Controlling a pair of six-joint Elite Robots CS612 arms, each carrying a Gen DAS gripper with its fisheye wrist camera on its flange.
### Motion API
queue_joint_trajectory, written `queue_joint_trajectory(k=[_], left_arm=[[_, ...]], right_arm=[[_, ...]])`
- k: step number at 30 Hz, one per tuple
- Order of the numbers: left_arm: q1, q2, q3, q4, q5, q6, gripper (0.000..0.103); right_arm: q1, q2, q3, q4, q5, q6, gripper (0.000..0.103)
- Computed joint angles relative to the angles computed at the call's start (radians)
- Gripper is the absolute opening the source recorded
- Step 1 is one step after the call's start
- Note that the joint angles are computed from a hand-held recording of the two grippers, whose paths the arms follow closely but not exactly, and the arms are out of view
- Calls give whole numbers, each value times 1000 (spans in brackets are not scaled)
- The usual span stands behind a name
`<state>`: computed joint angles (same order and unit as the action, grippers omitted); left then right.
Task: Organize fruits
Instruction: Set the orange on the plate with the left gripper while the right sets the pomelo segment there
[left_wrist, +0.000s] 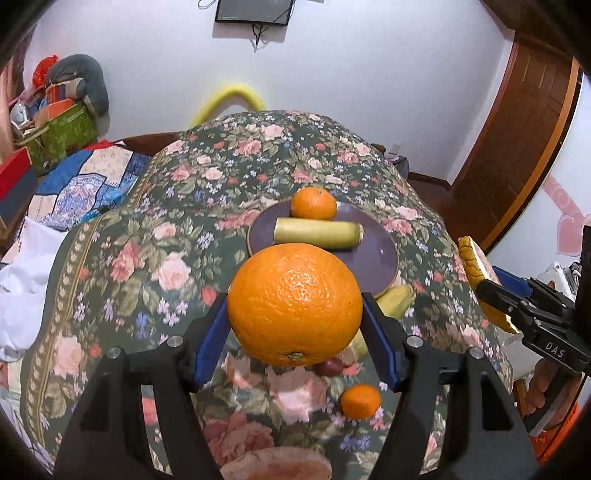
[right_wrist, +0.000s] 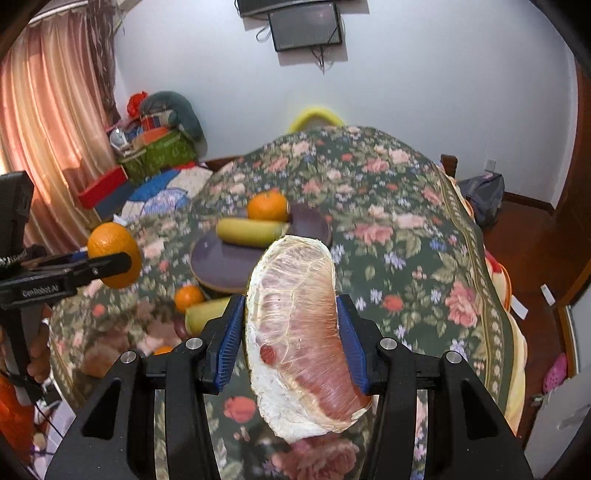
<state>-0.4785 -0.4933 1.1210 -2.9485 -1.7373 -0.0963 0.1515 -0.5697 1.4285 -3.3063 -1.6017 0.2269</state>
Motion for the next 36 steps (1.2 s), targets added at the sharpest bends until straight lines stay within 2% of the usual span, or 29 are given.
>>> queue_joint_trajectory(k=[8,18,28,36], left_arm=[[-8,42,-81,47,9,22,68],[-13,106,-194,115,31,31,68],[-11,185,-343,236,38,25,68],[-16,217,-403,296,38,48,68]], right_arm=[[-6,32,-66,-10,8,-2,46],[-13,88,-176,57,49,-22,46],[-8,139,-278,158,32,-71,46],[-12,161,-324,232,4,-70,46]])
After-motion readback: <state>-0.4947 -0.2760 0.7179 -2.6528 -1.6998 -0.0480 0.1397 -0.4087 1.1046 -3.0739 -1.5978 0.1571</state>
